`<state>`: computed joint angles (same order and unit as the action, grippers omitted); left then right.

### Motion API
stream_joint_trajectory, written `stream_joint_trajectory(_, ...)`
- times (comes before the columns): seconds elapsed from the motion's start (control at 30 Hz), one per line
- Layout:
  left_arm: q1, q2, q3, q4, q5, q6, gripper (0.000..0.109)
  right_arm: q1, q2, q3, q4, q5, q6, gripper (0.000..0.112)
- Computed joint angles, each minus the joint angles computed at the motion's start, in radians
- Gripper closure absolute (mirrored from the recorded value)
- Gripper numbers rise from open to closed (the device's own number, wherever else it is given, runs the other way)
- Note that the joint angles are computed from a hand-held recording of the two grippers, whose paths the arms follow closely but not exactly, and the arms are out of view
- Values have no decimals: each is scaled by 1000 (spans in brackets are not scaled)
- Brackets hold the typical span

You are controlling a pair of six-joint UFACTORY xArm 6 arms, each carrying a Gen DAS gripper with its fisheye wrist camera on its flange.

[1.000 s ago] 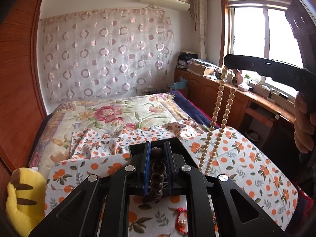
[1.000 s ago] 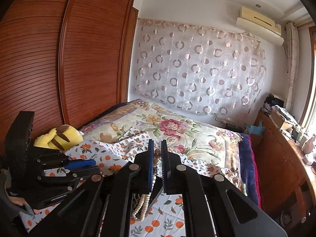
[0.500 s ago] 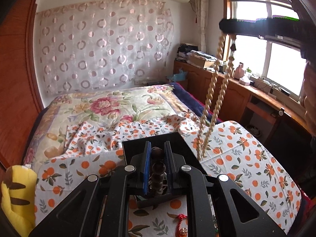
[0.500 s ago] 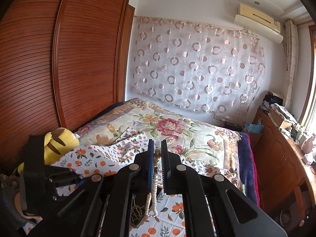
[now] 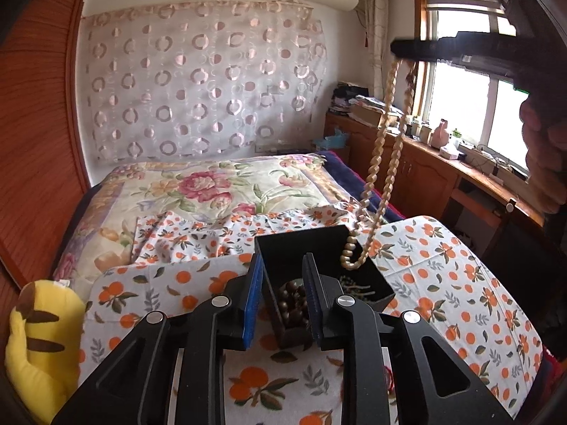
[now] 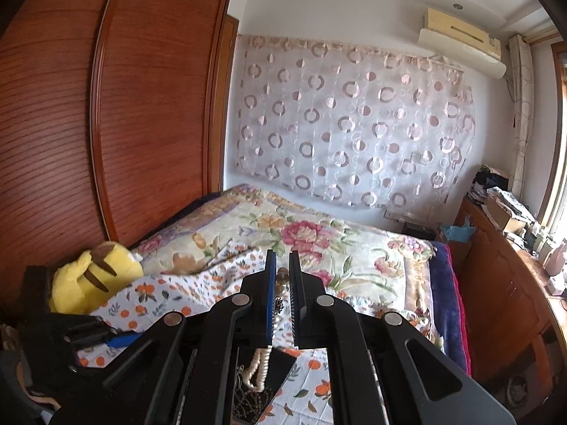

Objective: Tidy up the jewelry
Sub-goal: 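Lower both necklaces into the black box and open both tools, then move the right tool to the silver brooch and close on it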

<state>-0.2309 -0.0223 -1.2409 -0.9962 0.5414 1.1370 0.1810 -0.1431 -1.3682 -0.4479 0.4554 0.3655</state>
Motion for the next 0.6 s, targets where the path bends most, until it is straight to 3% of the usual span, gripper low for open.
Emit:
stream_joint_trajectory(0.27, 40, -79, 106, -30, 24, 57, 80, 18, -4, 114, 73, 51, -48, 99)
stream_joint_trajectory(0.4, 48, -101, 147, -31, 36, 68, 76, 14, -53, 218, 98, 15, -44, 89)
stream_joint_trajectory(0.6, 44, -126, 196, -21, 53, 75, 73, 16, -165, 392, 155, -47, -85, 89)
